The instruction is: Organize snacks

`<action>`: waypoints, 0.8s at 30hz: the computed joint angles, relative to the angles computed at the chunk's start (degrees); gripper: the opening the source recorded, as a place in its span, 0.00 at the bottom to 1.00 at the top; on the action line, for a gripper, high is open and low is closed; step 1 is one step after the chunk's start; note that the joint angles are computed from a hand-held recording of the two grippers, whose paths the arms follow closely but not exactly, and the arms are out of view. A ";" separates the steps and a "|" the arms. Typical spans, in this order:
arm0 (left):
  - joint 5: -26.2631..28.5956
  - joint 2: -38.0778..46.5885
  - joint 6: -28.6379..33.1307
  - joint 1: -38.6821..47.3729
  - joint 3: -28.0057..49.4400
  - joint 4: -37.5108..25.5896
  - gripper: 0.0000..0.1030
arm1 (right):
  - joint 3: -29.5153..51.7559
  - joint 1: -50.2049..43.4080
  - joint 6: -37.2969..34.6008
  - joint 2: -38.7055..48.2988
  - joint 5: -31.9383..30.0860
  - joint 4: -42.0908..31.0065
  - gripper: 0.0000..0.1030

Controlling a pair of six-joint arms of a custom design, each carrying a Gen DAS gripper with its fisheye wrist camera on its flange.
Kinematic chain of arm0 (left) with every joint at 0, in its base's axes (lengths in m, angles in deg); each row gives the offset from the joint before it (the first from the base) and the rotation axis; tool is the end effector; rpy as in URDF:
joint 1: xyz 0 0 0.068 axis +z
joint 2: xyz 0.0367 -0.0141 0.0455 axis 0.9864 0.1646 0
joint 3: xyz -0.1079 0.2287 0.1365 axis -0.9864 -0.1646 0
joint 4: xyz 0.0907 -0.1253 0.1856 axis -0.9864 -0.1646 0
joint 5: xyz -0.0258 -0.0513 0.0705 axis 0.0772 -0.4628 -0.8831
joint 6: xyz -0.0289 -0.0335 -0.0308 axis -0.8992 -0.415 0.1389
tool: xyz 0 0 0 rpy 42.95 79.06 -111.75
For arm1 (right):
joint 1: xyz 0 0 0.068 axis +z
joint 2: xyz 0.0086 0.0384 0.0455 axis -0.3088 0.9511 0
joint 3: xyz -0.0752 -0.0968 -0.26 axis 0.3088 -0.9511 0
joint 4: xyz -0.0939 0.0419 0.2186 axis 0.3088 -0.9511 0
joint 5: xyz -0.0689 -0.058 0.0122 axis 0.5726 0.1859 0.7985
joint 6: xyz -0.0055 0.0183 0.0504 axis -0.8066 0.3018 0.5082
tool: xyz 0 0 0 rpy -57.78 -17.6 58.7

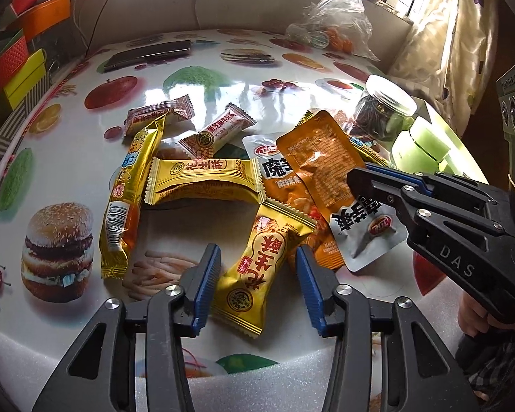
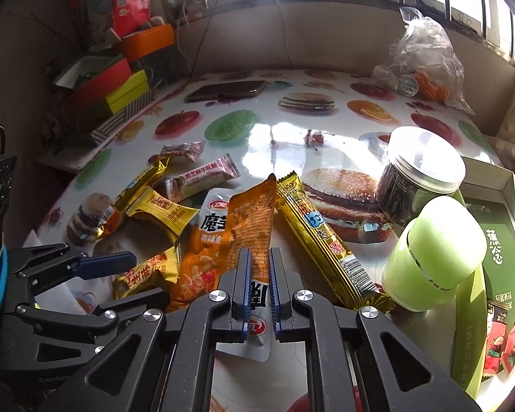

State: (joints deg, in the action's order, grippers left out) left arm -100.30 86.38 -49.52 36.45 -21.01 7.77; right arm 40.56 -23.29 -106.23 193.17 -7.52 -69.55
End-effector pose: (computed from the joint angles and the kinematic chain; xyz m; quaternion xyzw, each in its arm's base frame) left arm 0.2340 -0.2037 0.0771 -0.2434 0.9282 0.0003 0.2813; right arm 0.3660 -0.0110 0.0852 -0.4498 0.8211 0.2412 0.2556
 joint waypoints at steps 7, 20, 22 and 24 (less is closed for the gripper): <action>-1.22 -0.82 -0.32 -0.41 -0.65 1.08 0.23 | 0.31 -0.92 -1.17 -0.26 -1.78 -2.51 0.07; -4.50 -3.96 -1.80 -1.85 -1.06 0.16 0.22 | -0.06 -3.04 -2.21 -1.99 -4.76 -5.71 0.05; -4.76 -4.17 -2.01 -2.01 -0.63 -0.55 0.22 | 0.29 -3.44 -2.83 -2.17 -5.32 -6.92 0.05; -5.27 -4.58 -2.08 -2.35 -0.36 -1.09 0.22 | 0.00 -3.90 -3.03 -2.88 -5.94 -7.23 0.05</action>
